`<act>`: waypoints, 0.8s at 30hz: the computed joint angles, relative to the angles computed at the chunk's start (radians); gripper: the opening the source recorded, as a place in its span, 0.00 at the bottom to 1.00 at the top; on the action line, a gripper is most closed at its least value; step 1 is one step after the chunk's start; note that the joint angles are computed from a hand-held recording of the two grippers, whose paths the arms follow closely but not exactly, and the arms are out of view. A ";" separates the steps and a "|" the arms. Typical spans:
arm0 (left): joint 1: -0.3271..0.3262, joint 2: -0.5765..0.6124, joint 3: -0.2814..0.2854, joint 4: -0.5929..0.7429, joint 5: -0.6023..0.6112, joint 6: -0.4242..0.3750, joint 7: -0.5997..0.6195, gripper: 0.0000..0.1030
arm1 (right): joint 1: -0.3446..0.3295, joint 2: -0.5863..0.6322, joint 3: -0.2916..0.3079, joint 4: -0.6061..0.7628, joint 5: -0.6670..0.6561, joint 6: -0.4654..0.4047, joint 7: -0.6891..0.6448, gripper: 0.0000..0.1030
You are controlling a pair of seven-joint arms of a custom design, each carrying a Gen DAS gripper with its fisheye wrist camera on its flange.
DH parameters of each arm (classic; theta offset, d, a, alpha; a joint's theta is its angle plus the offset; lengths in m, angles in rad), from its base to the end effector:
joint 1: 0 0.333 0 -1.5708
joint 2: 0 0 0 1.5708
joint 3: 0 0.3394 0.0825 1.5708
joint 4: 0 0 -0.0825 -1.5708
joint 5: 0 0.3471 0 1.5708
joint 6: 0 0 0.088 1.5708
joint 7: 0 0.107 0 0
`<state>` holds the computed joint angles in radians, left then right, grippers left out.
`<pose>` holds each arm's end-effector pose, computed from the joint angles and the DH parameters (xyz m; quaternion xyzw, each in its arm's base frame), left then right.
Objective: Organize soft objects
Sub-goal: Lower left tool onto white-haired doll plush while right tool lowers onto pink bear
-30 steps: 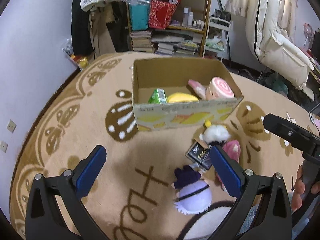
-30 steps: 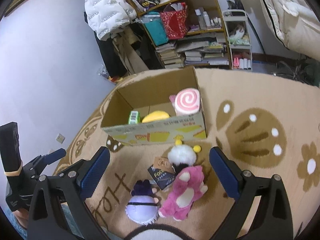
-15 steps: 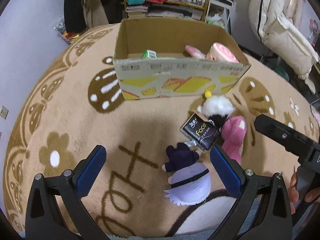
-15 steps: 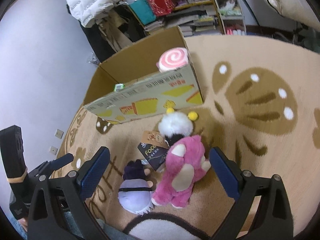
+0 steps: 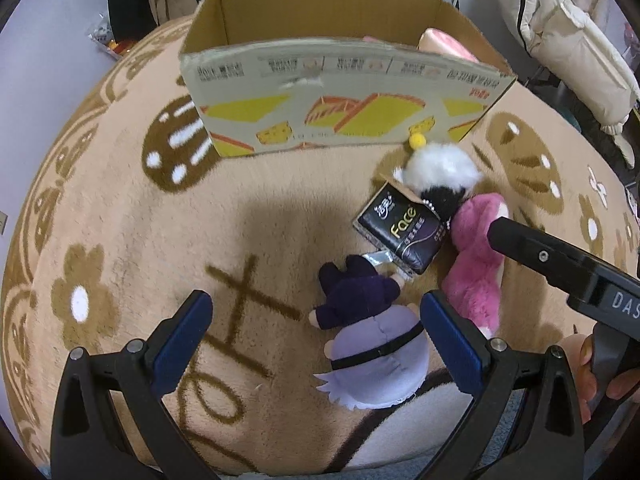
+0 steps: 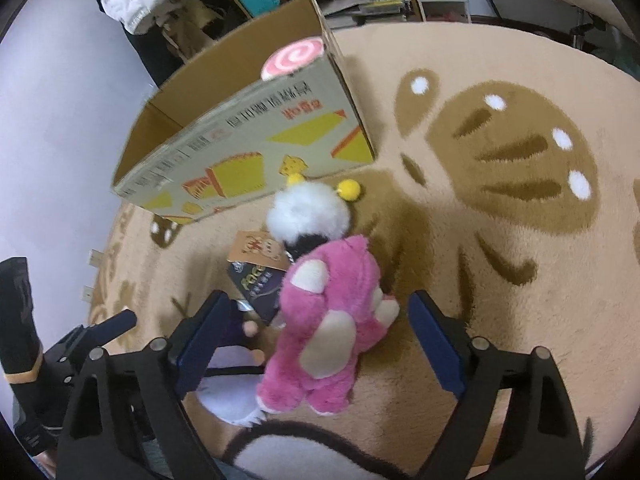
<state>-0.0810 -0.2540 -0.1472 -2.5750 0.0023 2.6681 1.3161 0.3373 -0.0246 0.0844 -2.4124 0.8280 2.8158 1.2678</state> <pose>0.4128 -0.0977 0.4341 -0.7044 0.6885 -0.1366 0.1051 0.4570 0.1655 0.4060 -0.6744 0.6819 0.0246 0.2823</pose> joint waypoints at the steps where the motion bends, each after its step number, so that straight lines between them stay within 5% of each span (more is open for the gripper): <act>1: 0.003 0.007 -0.004 0.003 0.006 -0.005 -0.007 1.00 | 0.000 0.006 0.001 0.000 -0.020 0.005 0.021 0.91; 24: -0.024 0.097 -0.002 0.031 -0.056 -0.036 0.040 1.00 | -0.030 0.073 0.022 0.039 -0.126 -0.042 0.111 0.66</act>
<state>-0.1049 -0.1566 -0.1491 -2.5436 -0.0533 2.6325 1.3564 0.3078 0.0483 0.1063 -2.3737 0.7019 2.7740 1.3787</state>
